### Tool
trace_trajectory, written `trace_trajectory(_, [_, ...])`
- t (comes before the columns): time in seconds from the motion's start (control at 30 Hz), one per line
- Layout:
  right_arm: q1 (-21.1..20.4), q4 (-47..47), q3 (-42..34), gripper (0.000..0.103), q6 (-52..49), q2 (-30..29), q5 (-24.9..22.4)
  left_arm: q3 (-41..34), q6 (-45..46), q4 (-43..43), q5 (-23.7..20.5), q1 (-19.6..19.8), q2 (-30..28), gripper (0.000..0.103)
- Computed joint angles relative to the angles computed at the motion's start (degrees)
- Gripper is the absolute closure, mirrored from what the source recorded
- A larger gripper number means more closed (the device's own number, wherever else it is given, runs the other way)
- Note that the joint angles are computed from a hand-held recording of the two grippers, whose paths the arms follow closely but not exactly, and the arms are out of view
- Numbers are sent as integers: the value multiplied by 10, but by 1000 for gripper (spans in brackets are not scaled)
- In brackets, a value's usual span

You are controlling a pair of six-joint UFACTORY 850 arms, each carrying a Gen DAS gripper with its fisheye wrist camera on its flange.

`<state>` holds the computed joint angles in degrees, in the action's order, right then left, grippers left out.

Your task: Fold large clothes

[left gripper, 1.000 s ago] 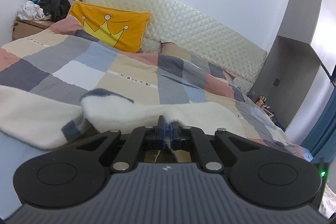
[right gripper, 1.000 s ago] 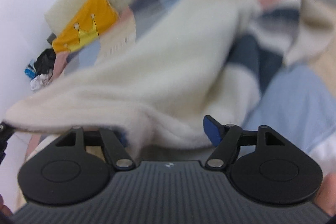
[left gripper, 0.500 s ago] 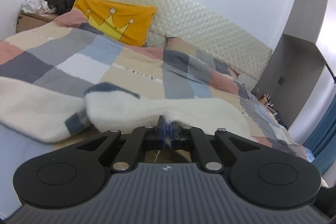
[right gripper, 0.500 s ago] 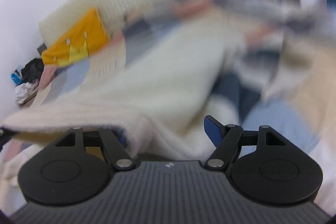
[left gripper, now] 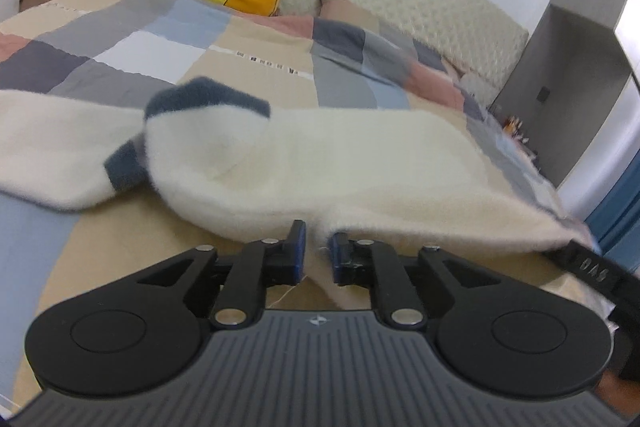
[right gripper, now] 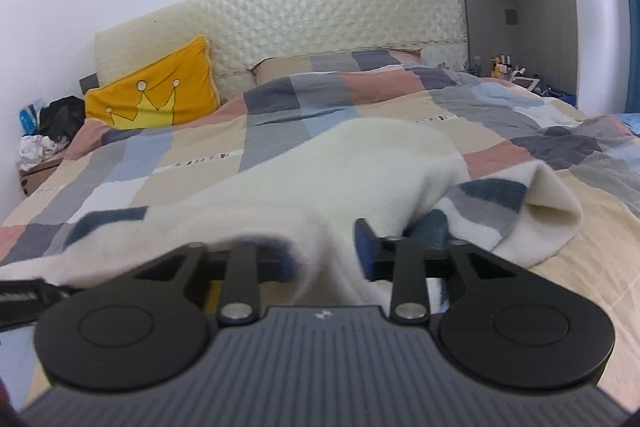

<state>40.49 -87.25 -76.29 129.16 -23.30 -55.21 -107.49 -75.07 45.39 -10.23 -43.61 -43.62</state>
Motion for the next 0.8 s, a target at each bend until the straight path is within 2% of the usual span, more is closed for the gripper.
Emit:
trace_trajectory(0.03, [0,0,1,79,3,1,2,-8,18,-17,-6,0,-6,78])
trace_trajectory(0.13, [-3,0,1,80,7,2,6,-29,89,-92,-18,2,-23,71])
trace_trajectory(0.17, [-3,0,2,80,9,2,8,-39,109,-112,-27,2,-30,69])
trace_trajectory(0.23, [-5,-1,4,82,13,4,15,-69,152,-155,-52,1,-51,58])
trace_trajectory(0.27, [-6,-1,4,83,16,4,18,-81,160,-162,-62,1,-60,57])
trace_trajectory(0.37, [-7,3,2,83,17,2,22,-108,133,-137,-87,-2,-83,56])
trace_trajectory(0.47, [-9,13,-2,83,9,-3,29,-121,56,-60,-108,-5,-95,56])
trace_trajectory(0.57, [-12,29,-10,83,-4,-9,43,-121,3,-7,-116,-5,-97,65])
trace_trajectory(0.63, [-14,40,-16,82,-19,-15,54,-117,-17,15,-115,-6,-94,85])
trace_trajectory(0.7, [-17,58,-25,79,-37,-23,68,-111,-40,38,-113,-7,-89,92])
trace_trajectory(0.8, [-22,100,-43,79,-82,-39,86,-100,-100,96,-115,-9,-82,93])
